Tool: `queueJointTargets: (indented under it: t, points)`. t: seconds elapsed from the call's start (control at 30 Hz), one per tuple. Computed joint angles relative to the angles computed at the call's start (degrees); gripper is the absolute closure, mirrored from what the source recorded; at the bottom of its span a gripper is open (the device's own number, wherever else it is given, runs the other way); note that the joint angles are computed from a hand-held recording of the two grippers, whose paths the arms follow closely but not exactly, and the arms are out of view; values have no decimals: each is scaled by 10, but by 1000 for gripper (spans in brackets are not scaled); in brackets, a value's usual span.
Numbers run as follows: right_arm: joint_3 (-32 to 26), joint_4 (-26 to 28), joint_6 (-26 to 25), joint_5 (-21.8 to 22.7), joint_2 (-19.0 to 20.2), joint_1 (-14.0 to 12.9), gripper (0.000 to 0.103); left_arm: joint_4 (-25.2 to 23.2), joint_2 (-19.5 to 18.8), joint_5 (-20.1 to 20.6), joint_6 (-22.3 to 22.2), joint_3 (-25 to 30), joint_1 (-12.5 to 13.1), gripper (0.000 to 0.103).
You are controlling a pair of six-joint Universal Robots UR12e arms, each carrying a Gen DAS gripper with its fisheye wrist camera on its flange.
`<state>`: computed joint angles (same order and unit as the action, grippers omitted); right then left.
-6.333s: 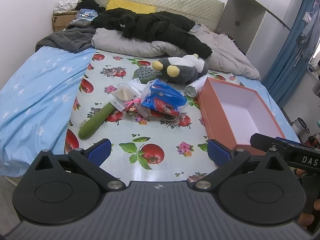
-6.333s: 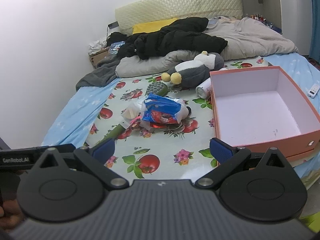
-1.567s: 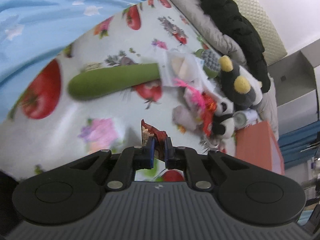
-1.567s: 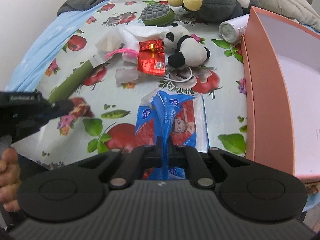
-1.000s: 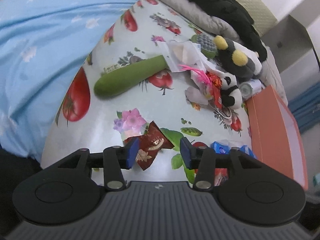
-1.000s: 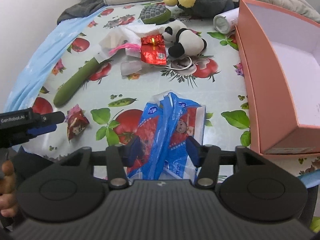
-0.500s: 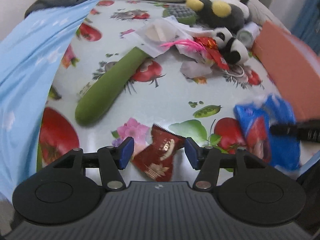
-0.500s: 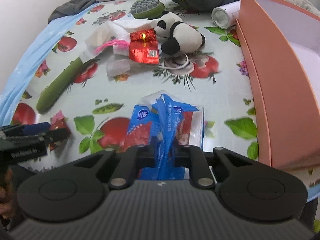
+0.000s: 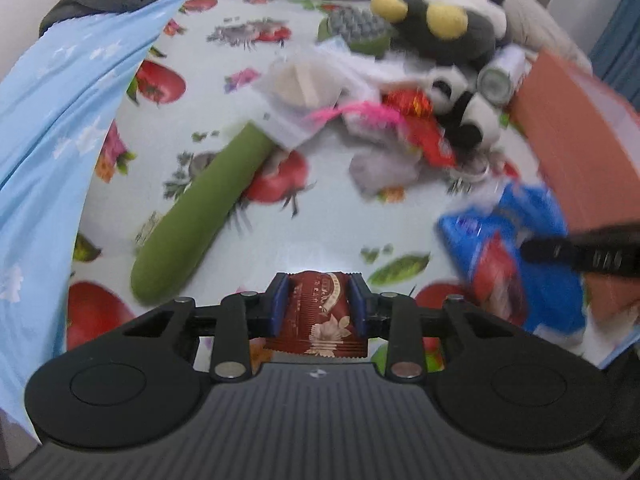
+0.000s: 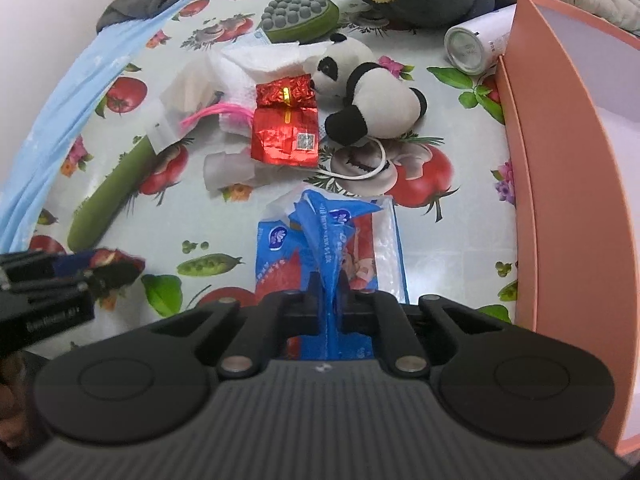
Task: Organize soft objects
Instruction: 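Carry both packets to the pink box and lower them inside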
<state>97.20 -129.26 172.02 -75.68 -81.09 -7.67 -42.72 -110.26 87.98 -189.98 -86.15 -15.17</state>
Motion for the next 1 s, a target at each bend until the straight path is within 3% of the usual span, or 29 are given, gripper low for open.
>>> queueJointTargets:
  t: [0.3, 0.43, 0.57, 0.77, 1.0]
  points:
    - [40, -62, 7, 16, -11, -12, 95, 64, -10, -13, -71, -12, -5, 66]
    - [63, -105, 17, 35, -20, -18, 96, 99, 0, -4, -80, -33, -12, 66]
    - [83, -122, 21, 40, -38, -22, 97, 111, 21, -8, -101, -50, -16, 66]
    - [113, -160, 11, 61, -66, -30, 97, 131, 43, 22, -126, -63, -31, 66]
    - [119, -174, 7, 79, -89, -40, 97, 137, 60, 20, -153, -61, -38, 66]
